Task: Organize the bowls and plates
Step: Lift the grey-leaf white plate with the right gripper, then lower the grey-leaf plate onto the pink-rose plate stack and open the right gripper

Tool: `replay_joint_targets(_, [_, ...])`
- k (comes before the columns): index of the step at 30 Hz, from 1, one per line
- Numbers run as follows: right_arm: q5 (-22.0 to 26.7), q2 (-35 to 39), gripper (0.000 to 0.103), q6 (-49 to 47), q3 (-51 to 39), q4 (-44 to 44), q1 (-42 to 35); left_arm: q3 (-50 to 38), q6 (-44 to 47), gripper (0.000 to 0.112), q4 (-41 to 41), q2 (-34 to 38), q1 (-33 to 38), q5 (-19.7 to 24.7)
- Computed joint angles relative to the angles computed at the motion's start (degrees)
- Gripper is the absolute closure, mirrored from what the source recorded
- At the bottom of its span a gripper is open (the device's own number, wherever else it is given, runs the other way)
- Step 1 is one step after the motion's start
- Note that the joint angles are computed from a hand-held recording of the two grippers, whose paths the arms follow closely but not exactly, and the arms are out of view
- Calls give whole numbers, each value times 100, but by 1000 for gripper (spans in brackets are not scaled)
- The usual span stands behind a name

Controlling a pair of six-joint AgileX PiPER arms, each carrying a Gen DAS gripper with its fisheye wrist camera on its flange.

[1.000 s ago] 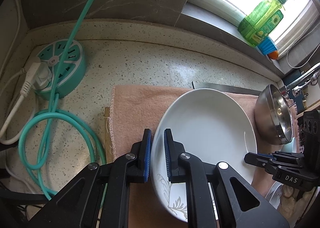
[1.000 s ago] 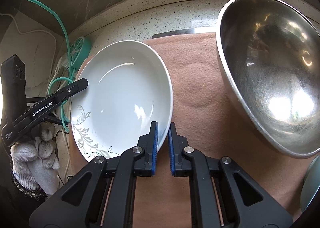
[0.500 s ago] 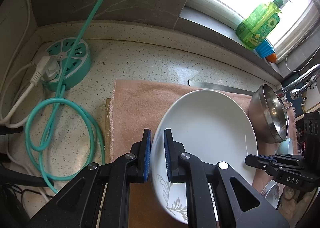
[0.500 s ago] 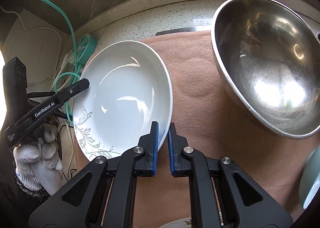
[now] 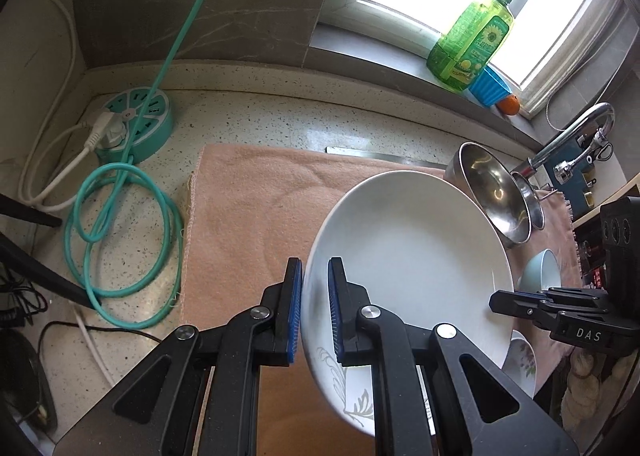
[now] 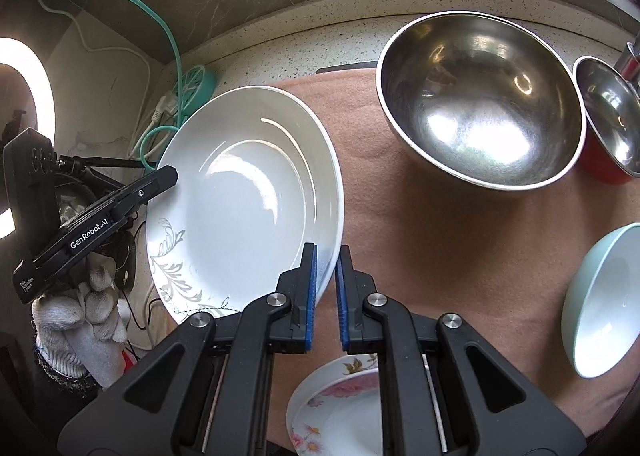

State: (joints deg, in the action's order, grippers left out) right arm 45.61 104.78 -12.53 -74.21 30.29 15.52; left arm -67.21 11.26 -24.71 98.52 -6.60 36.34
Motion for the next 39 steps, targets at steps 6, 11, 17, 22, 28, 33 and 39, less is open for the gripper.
replay_joint_targets(6, [90,-565,94,-567,683,255,-333,634,-637,101,327,-699,-495,-190])
replay_joint_targets(11, [201,-1020,94,-1053,1246,360,-674,1061,-1441,101,754,-1153,-1058,-333])
replay_joint_targets(17, [439,-1529,94,-1664,1867,406,-1223,1416,-2472,101,1234,-1528,-1793,-451])
replay_joint_targets(22, [598,-1778,94,-2190,2332,398,-1737,1630,-3284,101,1530,-1633,-2406,-544])
replay_joint_targets(28, [628,-1912,94,-2753,2818,296,-2319,1853,-4231,101,1926,-1565,-3101,-711])
replay_joint_targets(33, [621,-1858,94,-2993,3001,246,-2605,1937,-4380,101,1815,-1394,-3355,-785])
replay_joint_targets(39, [463,-1798,94,-3044,3108,188,-2611,1871,-4788,101,2135,-1254,-3618,-723])
